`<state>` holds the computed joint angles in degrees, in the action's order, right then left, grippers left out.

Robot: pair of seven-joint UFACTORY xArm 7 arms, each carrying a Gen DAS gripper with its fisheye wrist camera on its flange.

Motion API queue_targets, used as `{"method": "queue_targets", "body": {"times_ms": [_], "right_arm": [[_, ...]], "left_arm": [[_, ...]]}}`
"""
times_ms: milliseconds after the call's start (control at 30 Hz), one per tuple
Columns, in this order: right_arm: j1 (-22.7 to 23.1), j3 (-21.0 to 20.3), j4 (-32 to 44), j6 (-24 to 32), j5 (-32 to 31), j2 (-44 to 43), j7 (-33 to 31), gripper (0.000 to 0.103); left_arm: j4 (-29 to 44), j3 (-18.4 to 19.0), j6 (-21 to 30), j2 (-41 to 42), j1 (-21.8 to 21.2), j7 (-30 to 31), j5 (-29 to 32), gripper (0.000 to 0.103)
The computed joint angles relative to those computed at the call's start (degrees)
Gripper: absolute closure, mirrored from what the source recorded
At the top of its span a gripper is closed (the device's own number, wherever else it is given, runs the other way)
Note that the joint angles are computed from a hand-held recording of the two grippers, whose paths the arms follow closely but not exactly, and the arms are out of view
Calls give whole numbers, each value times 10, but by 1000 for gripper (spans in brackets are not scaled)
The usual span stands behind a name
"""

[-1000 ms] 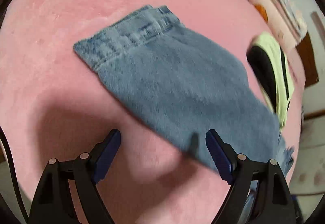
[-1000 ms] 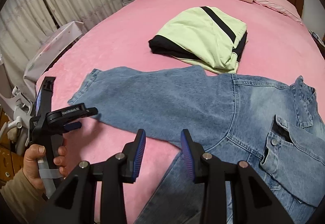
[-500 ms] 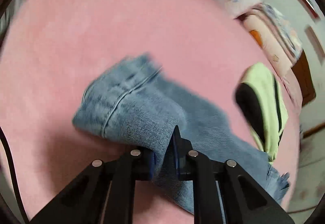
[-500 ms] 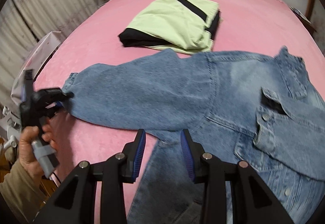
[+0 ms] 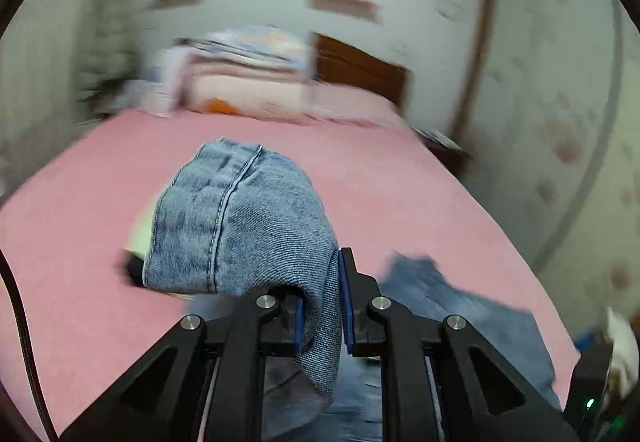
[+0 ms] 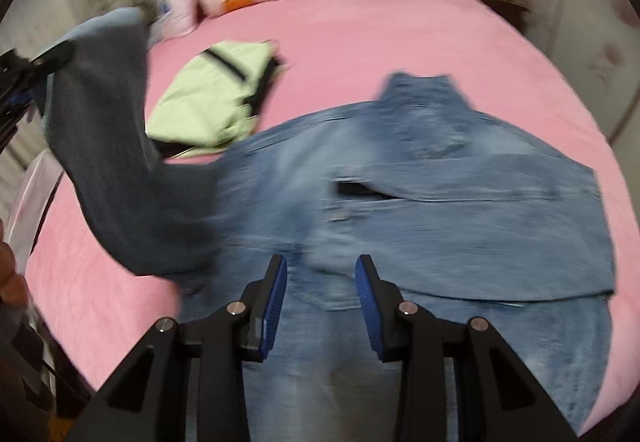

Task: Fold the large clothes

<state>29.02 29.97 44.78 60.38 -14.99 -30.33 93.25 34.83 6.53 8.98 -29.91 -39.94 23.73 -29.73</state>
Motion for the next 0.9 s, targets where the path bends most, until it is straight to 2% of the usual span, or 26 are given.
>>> {"method": "queue_targets", "body": {"times_ms": [33, 67, 100, 200, 233, 300, 333, 367, 400, 467, 500, 600, 700, 833, 900], "right_arm": [[6, -4, -14, 10, 9, -17, 1, 67], [18, -12, -41, 27, 26, -51, 1, 67], [23, -14, -57, 39, 36, -70, 0, 67], [45, -20, -106, 89, 74, -123, -17, 67], [51, -23, -121, 96, 87, -137, -21, 67], [65, -32, -154, 96, 114, -173, -29, 67], [71, -36, -171, 90, 127, -194, -32, 67], [74, -38, -184, 83, 138, -210, -33, 67], [75, -41, -196, 71, 145, -226, -34, 67], [68, -44, -208, 53, 150, -247, -40, 64], [63, -48, -213, 43, 149, -254, -47, 61], [37, -50, -208, 1, 132, -251, -74, 53], [6, -48, -179, -46, 108, -209, -110, 46], [-39, -40, -121, -111, 62, -106, -164, 40], [-53, -38, -88, -130, 39, -41, -194, 39]], "left_arm": [[1, -12, -1, 26, -23, -2, -6, 89], [3, -8, 1, 51, -55, 11, -20, 89], [5, -15, 3, 77, -72, 19, -30, 84], [19, -78, 41, 169, -62, 20, -6, 79], [26, -105, 65, 196, -46, -1, 27, 79], [32, -135, 98, 219, -24, -24, 64, 78], [32, -141, 106, 220, -21, -16, 56, 75], [21, -147, 105, 207, -17, -7, 45, 64], [3, -155, 100, 185, -13, -4, 38, 48], [-23, -166, 89, 144, 6, -8, 44, 32], [-37, -167, 86, 118, 15, -14, 52, 29], [-70, -160, 119, 41, 44, -42, 87, 29], [-103, -168, 153, -32, 97, -96, 146, 29], [-116, -174, 182, -36, 175, -160, 227, 29], [-112, -158, 190, -15, 193, -175, 240, 29]]}}
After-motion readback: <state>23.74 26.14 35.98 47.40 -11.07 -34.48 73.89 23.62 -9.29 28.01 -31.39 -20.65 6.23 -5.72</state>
